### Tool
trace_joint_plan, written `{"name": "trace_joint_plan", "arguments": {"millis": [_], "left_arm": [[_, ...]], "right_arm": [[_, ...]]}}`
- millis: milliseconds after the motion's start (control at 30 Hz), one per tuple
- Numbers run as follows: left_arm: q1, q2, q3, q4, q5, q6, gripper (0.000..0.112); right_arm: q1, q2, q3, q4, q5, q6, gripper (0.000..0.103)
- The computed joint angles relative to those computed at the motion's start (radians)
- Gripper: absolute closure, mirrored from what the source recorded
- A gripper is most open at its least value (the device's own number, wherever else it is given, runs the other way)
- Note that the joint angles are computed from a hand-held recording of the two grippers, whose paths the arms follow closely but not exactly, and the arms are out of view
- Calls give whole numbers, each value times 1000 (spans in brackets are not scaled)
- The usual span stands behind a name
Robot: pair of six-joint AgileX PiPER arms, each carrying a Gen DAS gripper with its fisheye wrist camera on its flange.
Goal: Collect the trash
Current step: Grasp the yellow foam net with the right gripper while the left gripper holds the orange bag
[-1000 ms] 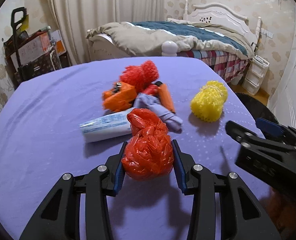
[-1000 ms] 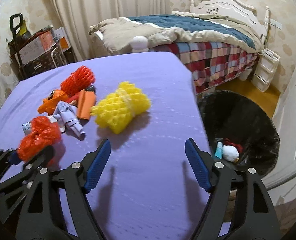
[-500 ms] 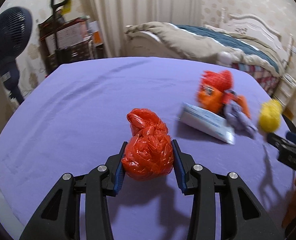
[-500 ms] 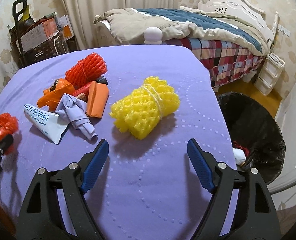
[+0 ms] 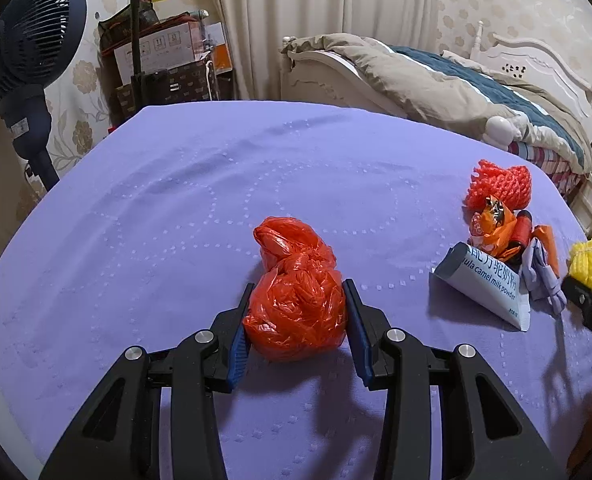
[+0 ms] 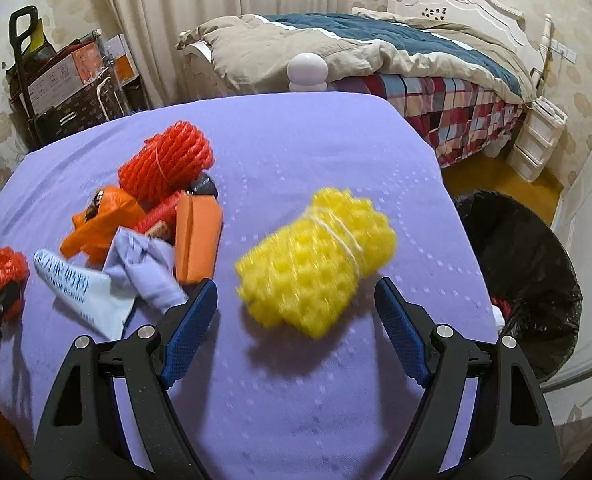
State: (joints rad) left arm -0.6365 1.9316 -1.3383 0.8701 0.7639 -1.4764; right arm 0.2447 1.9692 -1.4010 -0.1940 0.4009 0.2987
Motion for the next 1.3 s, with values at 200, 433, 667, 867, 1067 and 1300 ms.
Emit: {"name": "trace_joint_plan", "arguments": {"millis": [200, 433, 667, 867, 1067, 1300], "left_arm": [[6, -7, 12, -2, -17, 0, 70], [9, -3, 7, -4, -19, 6, 70], [9, -4, 8, -6, -21, 6, 70], [-2, -3, 5, 9, -24, -6, 71], [-40, -10, 8, 36, -22, -47, 71], [-107, -12, -28, 50, 4, -60, 71]], "right_arm": [[-3, 72, -120, -3, 74, 45, 27], [-4, 54, -89, 31, 57, -29, 49], [-19, -3, 3, 140, 9, -192, 58], [-46, -73, 110, 239, -35, -317, 59], [-63, -144, 207, 257, -94, -368, 59], [-101, -220, 299, 336, -144, -483, 59]]}}
